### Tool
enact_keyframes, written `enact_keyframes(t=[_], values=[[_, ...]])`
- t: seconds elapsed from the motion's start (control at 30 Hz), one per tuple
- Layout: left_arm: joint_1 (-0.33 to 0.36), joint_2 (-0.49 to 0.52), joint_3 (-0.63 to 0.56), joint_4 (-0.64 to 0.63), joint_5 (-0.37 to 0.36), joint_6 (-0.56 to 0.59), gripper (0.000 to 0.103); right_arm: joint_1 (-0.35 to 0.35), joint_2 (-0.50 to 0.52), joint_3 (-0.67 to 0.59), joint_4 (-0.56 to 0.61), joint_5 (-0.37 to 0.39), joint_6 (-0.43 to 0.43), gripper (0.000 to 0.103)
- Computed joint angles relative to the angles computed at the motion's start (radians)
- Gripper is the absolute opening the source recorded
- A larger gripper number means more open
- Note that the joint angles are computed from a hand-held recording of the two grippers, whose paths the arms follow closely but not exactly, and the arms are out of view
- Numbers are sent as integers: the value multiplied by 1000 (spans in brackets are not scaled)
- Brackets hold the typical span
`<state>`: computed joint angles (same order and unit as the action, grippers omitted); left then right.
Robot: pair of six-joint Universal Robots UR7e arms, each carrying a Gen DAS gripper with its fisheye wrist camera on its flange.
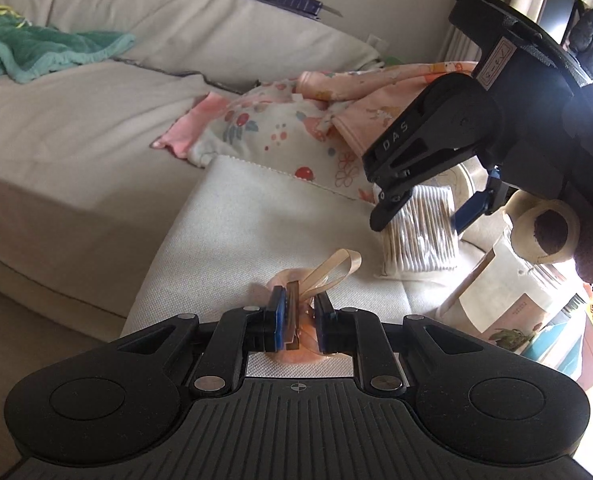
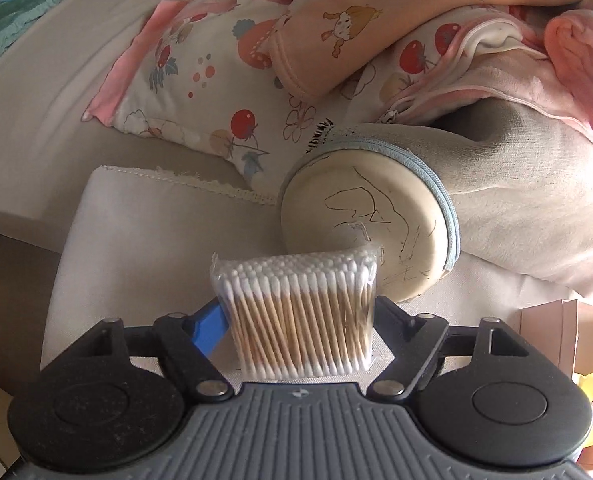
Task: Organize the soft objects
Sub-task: 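Grasp the cotton swab pack with the right tool while the left tool holds the bow, then carry the bow and swab pack to the pink box and release both inside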
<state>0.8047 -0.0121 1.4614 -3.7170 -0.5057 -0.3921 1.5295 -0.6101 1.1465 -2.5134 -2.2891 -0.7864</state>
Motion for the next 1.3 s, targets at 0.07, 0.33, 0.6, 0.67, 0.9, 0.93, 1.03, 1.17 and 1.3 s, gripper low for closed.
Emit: enact_keyframes(t=[0.07,0.33,0.6,0.67,0.9,0.93,1.03,1.17,1.3], values=[[2,-1,1,-4,-5,0,17,-1,-4,14,-24,7,-25,71],[1,0,0,-4,-2,1,17,-3,-45,68,-65,53,-104,69],[-1,1,-3,6,8,5,17,-7,-143,173,-71,150,-165,69],[-1,2,-5,7,10,6,17,-5,-185,194,-6,185,-155,69],[3,-36,21,9,-12,-19,17,6,-378,272,173,390,-162,69],[-7,-42,17,-5,4,14,17,7,-408,287,181,419,-174,69],[-56,-58,-18,-56,67,169,17,-9,-496,300,221,531,-231,69],[-130,-83,-89,-95,115,383,17,-61,-574,253,291,672,-292,69],[-186,-94,-168,37,110,382,17,-129,-601,157,390,759,-300,69]])
